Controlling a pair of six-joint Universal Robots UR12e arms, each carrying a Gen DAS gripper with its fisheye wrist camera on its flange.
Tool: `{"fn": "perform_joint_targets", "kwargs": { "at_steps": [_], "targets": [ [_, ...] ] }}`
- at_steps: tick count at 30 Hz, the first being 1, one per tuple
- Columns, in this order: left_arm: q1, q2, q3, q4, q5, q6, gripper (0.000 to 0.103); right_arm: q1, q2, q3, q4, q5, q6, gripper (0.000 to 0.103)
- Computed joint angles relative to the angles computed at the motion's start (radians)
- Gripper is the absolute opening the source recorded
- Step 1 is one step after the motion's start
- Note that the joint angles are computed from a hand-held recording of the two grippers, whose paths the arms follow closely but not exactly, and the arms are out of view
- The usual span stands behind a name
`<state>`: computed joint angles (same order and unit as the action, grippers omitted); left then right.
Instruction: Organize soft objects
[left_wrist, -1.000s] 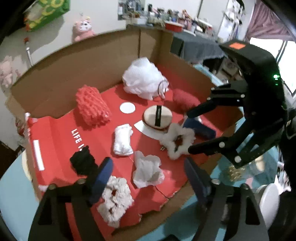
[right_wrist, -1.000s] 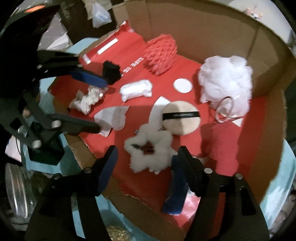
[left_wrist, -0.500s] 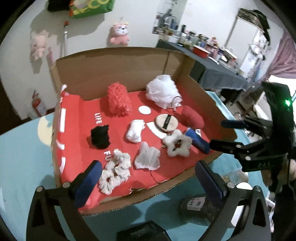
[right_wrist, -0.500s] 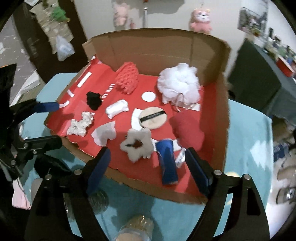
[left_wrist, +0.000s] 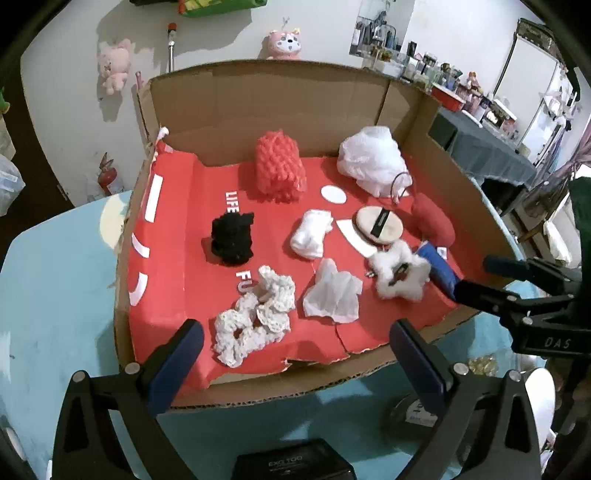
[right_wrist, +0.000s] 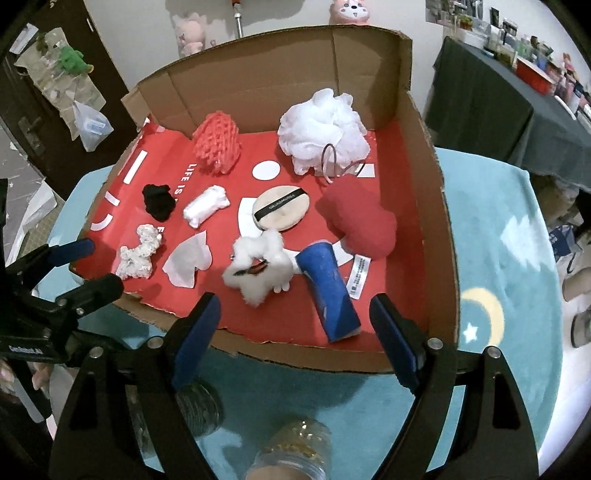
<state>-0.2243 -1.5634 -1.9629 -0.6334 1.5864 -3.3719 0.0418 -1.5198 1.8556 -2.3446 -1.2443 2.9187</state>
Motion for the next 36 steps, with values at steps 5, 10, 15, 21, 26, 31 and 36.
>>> {"fn": "perform_joint_targets", "kwargs": {
  "at_steps": [5,10,15,21,26,31,36],
  "targets": [
    [0.000,-0.004,-0.004,-0.003,0.003,-0.028,0.102,0.006,0.005,0.005,-0.010,-0.007,0.022,0.083],
    [-0.004,-0.011,-0.005,-0.004,0.024,-0.050,0.102,0.011,0.013,0.008,-0.012,-0.016,0.036,0.083],
    [-0.007,-0.011,-0.004,-0.013,0.049,-0.070,0.102,0.018,0.013,0.009,-0.009,-0.041,0.034,0.083],
    [0.000,-0.011,-0.003,-0.033,0.042,-0.092,0.102,0.020,0.012,0.011,-0.012,-0.049,0.039,0.083],
    [-0.001,-0.009,-0.005,-0.035,0.042,-0.086,0.102,0.022,0.012,0.011,-0.012,-0.057,0.035,0.083],
    [-0.004,-0.011,-0.004,-0.033,0.049,-0.082,0.102,0.022,0.011,0.011,-0.012,-0.057,0.038,0.083],
    [-0.004,-0.011,-0.004,-0.033,0.049,-0.083,0.102,0.023,0.011,0.012,-0.014,-0.057,0.039,0.083]
  ]
}}
